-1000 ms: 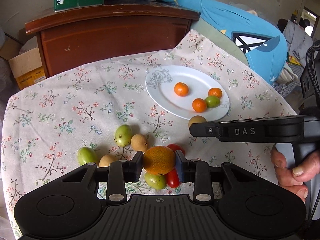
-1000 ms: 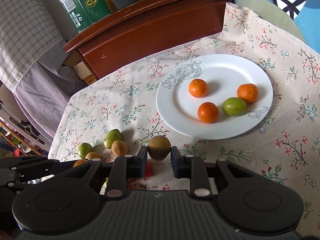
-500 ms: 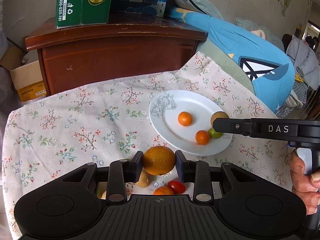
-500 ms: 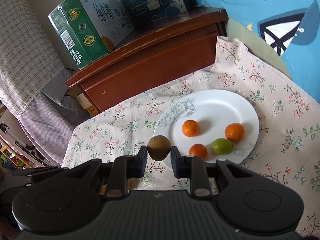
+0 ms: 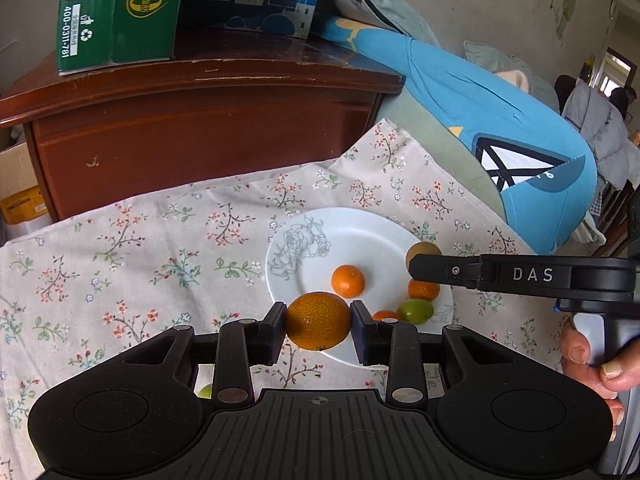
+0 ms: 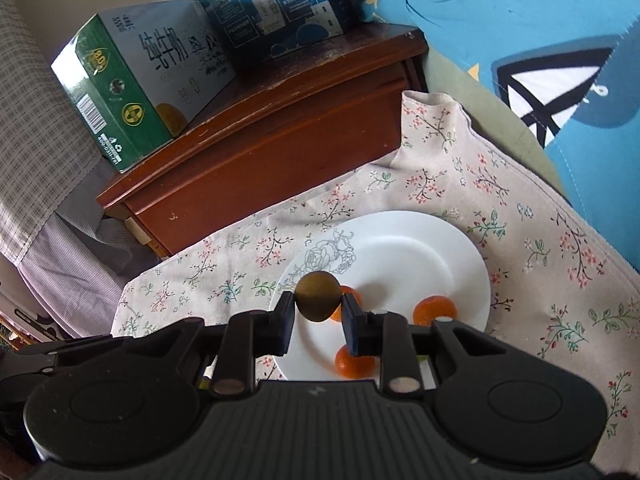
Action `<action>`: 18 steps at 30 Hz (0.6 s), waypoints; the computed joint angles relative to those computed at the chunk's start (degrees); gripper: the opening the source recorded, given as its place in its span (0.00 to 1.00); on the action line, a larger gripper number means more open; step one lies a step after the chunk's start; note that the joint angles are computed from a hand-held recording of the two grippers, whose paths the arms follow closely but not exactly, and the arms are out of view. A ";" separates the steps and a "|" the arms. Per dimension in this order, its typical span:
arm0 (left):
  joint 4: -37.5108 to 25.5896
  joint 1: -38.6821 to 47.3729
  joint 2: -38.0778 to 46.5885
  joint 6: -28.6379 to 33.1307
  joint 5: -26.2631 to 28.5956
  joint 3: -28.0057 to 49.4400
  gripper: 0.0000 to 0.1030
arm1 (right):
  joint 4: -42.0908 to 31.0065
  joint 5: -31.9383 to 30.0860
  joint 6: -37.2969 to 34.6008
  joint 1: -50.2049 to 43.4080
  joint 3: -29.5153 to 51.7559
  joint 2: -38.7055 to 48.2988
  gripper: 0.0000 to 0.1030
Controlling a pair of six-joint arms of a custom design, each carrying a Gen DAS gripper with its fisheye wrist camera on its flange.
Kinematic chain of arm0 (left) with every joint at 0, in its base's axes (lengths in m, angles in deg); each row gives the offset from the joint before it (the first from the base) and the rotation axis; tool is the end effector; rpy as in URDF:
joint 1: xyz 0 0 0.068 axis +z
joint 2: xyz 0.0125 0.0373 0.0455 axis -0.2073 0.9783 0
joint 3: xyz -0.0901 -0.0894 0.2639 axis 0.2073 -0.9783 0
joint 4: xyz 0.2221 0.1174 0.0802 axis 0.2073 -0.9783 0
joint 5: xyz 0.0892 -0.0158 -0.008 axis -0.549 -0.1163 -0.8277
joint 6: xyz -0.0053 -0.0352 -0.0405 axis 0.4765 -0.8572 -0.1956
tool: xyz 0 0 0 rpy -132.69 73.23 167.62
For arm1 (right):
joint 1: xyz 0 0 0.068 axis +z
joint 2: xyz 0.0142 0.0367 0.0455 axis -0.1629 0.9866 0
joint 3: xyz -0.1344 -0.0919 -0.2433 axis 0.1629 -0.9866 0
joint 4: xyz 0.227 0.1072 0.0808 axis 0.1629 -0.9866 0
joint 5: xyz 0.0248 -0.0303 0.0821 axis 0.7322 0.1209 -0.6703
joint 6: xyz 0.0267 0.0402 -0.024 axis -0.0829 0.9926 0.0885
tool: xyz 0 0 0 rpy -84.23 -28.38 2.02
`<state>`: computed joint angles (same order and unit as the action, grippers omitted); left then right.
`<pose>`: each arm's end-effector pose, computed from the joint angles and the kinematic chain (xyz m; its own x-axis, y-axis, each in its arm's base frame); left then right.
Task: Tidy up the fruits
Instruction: 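Carry the orange and kiwi onto the white plate and open both grippers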
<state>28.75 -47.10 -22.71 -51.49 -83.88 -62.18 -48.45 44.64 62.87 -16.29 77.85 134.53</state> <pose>0.1147 -0.0700 0.1476 -0.7086 -0.1213 -0.6951 0.0517 0.9735 -0.2226 0.2065 -0.0028 0.1464 -0.7935 -0.0125 -0.6084 -0.3533 0.8235 0.4439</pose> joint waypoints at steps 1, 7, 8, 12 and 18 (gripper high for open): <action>2.01 0.48 1.92 0.41 0.45 -0.10 0.30 | 0.49 0.27 0.28 0.16 0.33 1.31 0.25; 13.68 3.34 13.30 2.08 3.93 -0.89 0.30 | 3.18 2.81 1.47 2.27 0.69 4.92 0.25; 15.20 3.51 14.77 2.16 4.31 -0.97 0.30 | 3.42 3.12 1.70 2.50 0.74 5.46 0.25; 21.59 3.41 21.47 2.58 4.99 -1.27 0.30 | 3.86 3.89 2.33 2.75 0.87 7.06 0.25; 28.32 4.07 29.07 2.77 5.88 -1.12 0.30 | 5.97 5.96 3.29 3.45 0.81 8.73 0.25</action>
<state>57.08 -43.03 6.36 -48.72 -78.00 -63.30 -42.49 50.60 66.16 -12.84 78.66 143.26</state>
